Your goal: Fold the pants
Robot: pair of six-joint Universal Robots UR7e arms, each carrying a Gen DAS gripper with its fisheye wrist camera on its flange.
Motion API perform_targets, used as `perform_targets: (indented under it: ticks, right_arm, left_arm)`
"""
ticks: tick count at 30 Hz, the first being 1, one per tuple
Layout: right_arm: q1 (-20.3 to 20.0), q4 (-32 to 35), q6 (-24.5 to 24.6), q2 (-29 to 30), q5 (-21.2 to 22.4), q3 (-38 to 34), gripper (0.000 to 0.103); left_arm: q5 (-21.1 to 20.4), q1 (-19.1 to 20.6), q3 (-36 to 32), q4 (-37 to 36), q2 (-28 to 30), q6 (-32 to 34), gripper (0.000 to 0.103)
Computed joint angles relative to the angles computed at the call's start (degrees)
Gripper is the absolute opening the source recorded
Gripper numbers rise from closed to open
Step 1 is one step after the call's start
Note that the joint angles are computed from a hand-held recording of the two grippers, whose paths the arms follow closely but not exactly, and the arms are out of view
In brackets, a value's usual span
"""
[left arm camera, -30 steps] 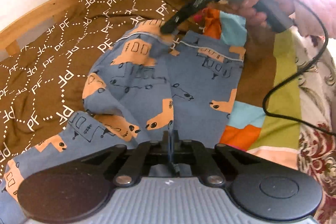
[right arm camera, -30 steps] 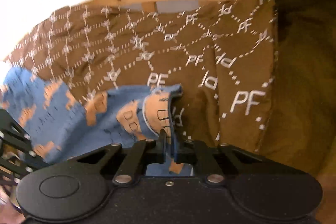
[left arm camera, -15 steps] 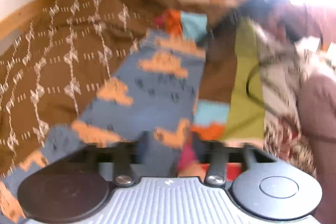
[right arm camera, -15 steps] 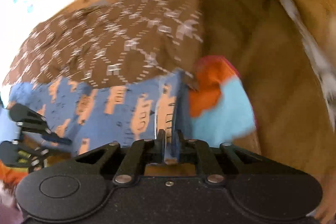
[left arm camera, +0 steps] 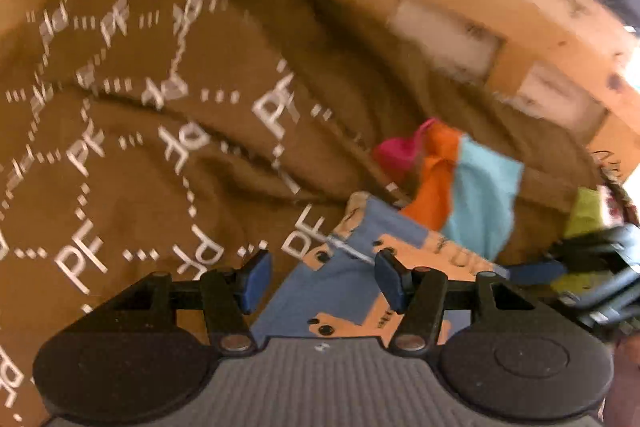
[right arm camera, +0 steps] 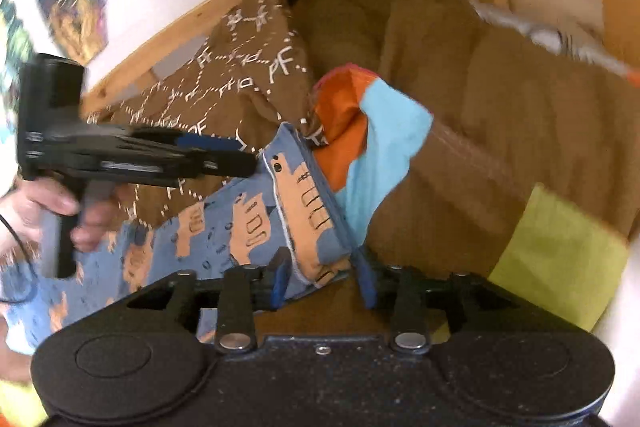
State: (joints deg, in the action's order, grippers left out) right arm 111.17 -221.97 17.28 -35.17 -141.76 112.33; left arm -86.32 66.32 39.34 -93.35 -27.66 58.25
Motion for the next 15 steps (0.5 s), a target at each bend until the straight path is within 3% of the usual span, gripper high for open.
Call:
perform_targets:
  ticks: [2, 5, 9, 11, 12, 13, 14, 15]
  right_arm:
    - [0.1, 0.3, 4.3, 0.3, -0.2, -0.1, 0.046]
    - [-0.2, -1.5, 10.8, 1.1, 0.0, 0.1, 0.046]
    - [-0.1, -3.4, 13.0, 2.6, -0.9, -1.3, 0.050]
    - [-0.5, -5.7, 14.3, 3.4, -0.3, -2.3, 0.051]
    - [-0.8, -8.1, 14.6, 4.3, -0.1, -3.0, 0.050]
    - [-0.9, -10.2, 15.0, 5.3, -0.4, -3.7, 0.041]
    - [-1.0, -11.7, 15.3, 6.0, -1.3, -4.2, 0.031]
    - [-1.0, -13.3, 14.7, 7.0, -2.5, -5.1, 0.015]
  left_arm:
    - [3.0, -0.3, -1.1, 1.4, 1.3, -1.9, 0.062]
    - [3.2, -0.2, 1.5, -0.4, 0.1, -0.6, 0.059]
    - [4.7, -0.8, 4.2, -1.9, -1.0, 0.7, 0.047]
    - [5.3, -1.2, 6.2, -2.8, -2.0, 1.2, 0.036]
    - [5.5, -1.3, 6.8, -2.9, -2.3, 1.5, 0.024]
    - [6.2, -1.6, 8.3, -3.7, -3.0, 2.0, 0.015]
    - [6.7, -2.0, 9.4, -4.4, -3.4, 2.8, 0.013]
    - [6.8, -2.2, 10.4, -5.3, -3.9, 3.1, 0.011]
